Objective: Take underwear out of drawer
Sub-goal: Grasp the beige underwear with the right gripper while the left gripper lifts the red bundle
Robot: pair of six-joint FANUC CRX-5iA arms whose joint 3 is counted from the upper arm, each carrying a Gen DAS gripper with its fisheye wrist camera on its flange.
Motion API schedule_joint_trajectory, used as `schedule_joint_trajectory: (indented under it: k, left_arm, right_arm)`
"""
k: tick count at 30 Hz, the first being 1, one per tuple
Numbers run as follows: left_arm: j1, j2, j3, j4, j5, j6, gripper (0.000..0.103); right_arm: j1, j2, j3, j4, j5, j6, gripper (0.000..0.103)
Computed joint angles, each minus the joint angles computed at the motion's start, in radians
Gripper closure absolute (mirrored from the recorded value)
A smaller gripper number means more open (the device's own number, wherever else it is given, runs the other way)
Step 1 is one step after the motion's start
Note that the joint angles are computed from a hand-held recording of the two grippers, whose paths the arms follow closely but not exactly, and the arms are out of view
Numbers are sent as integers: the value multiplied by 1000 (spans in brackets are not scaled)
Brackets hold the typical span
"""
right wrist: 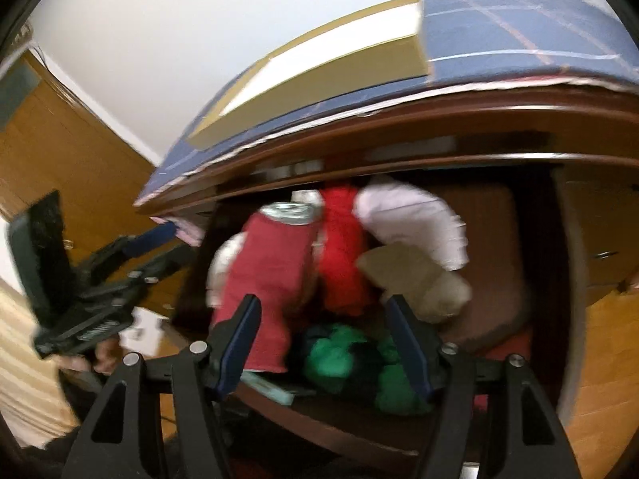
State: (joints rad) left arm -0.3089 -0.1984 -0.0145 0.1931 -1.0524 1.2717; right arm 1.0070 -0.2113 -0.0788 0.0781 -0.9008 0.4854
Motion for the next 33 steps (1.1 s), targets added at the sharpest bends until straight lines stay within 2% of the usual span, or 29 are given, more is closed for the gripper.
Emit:
schedule_joint_trajectory:
  k: [2,5,9,12,13,14,17,20,22,24,26,31,33]
  left_arm:
    - [5,8,14,-36,-12,31,47]
    - [21,17,32,-84,-28,94,47]
    - [59,12,20,-72,-32,102,47]
    - [83,8,5,-40,-31,94,47]
    - [86,9,2,-31,-31,94,47]
    - [90,11,-1,-18,-32,89,47]
    - [96,13,-16,8,-26,70,47]
    - [88,27,-17,18,-31,53,47]
    - [72,44,-13,29,-37,35,46]
    - [50,76,0,46,-47,14,43]
    - [19,113,31,28,-67,20,43]
    - [-85,227,143,-124,-130,88,43]
    - [-90,261,166,-130,-166,113,53]
  right_arm:
    - [-19,25,24,-84,41,51,36]
    - [-38,98,94,-196,35,128,36]
    - [-79,202,176,-365,47,216,36]
    - [-102,256,215,-441,30,229,36]
    - [-102,258,212,-443,32,226,39]
    - [-88,255,200,-406,34,201,57]
    - [-56,217,160,-313,42,166,70]
    - [10,136,75,-100,60,26,71]
    - [65,92,21,107,28,-111,71]
    - [91,69,-11,226,-7,-178,71]
    - [99,49,-28,261,-15,-208,71]
    - [112,29,-54,290,-13,-233,71]
    - [106,17,-70,280,10,-232,71]
